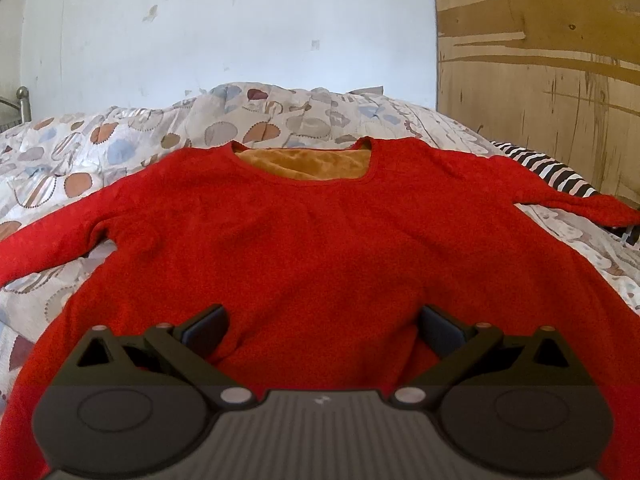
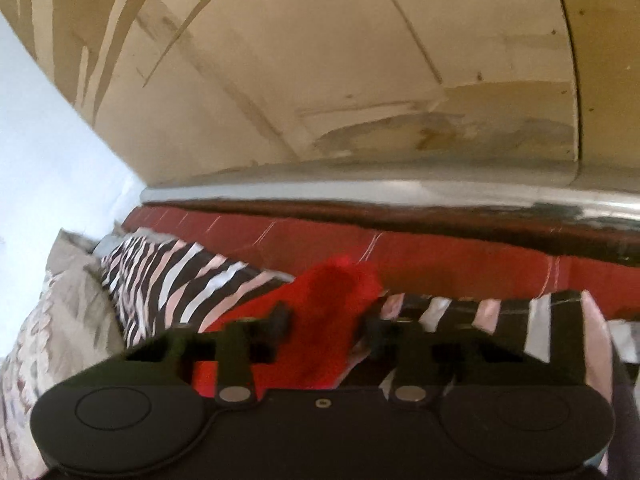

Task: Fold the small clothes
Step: 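Reach the right gripper to the red sleeve cuff and close on it, then carry the held sleeve across the sweater body and open the right gripper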

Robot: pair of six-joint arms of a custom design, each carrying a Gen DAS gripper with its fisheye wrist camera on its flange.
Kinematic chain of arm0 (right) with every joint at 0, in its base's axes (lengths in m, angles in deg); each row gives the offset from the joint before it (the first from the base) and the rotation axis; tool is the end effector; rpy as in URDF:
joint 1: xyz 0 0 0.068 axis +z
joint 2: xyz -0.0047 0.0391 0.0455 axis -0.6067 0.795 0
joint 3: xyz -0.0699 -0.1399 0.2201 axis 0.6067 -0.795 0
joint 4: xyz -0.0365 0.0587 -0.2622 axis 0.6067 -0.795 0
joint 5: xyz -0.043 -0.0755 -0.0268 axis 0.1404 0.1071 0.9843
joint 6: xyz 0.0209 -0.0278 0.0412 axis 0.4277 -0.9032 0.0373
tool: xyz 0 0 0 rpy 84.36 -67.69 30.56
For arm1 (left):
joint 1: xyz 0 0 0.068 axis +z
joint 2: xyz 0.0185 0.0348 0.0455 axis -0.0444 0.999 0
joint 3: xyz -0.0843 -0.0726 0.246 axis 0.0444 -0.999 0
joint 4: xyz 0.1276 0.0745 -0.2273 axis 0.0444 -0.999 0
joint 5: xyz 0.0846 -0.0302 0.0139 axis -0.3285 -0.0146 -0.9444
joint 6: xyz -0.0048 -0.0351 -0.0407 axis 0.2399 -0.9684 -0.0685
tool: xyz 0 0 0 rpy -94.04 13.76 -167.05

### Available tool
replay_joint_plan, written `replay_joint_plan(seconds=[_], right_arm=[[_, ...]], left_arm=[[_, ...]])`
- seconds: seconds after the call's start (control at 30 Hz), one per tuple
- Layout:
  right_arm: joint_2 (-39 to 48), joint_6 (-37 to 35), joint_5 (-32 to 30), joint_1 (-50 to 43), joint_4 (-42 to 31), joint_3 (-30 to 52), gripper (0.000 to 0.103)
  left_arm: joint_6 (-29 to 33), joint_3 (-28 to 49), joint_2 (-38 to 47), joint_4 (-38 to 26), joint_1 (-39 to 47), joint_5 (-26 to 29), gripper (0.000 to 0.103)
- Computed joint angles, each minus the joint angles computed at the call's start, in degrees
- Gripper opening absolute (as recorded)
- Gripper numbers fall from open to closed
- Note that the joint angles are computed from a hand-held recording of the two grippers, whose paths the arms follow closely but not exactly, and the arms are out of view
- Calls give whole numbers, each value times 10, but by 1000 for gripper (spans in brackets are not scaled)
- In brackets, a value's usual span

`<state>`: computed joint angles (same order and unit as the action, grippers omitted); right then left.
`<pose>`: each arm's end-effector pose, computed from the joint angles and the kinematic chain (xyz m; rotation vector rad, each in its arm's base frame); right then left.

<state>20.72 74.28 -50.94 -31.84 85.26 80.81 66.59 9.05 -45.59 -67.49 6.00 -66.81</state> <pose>0.2724 0.0101 0.1695 1.2568 1.8685 0.0732 0.1360 0.0134 0.1405 0.1265 2.1147 -0.0239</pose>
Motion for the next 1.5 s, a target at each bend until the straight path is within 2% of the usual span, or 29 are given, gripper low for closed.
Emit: replay_joint_plan(seconds=[0.03,0.17,0.3,0.47,0.6,0.77,0.93,1.07,1.2,1.3,1.37,1.4,1.47,1.5], right_arm=[[-8,-2,8,3,-4,-2,8],[-51,-28,45,25,4,-7,7],[-79,-82,82,69,-20,29,6],[-73,-177,133,160,-36,117,6],[-35,-255,159,245,-23,196,6],[53,-351,155,355,14,305,6],[171,-412,111,447,28,415,6],[282,-440,85,510,-6,506,6],[397,-450,50,557,-79,598,6],[443,-458,48,590,-118,623,6],[449,-479,50,608,-126,614,8],[440,-483,45,614,-121,595,12],[414,-482,40,620,-106,553,26],[397,-481,33,621,-97,532,41]], left_arm=[[0,1,2,1,0,0,103],[0,2,8,4,4,6,103],[10,37,45,-16,30,36,103],[29,123,90,-101,72,74,103],[45,184,99,-158,150,148,103],[75,250,138,-189,282,243,103],[93,295,200,-184,388,299,103],[98,315,241,-176,436,319,103],[114,319,266,-160,462,320,103],[111,300,255,-129,461,307,103],[106,289,252,-107,451,291,103],[101,283,247,-101,445,284,103],[88,276,252,-85,423,267,103],[82,272,252,-79,413,260,103]])
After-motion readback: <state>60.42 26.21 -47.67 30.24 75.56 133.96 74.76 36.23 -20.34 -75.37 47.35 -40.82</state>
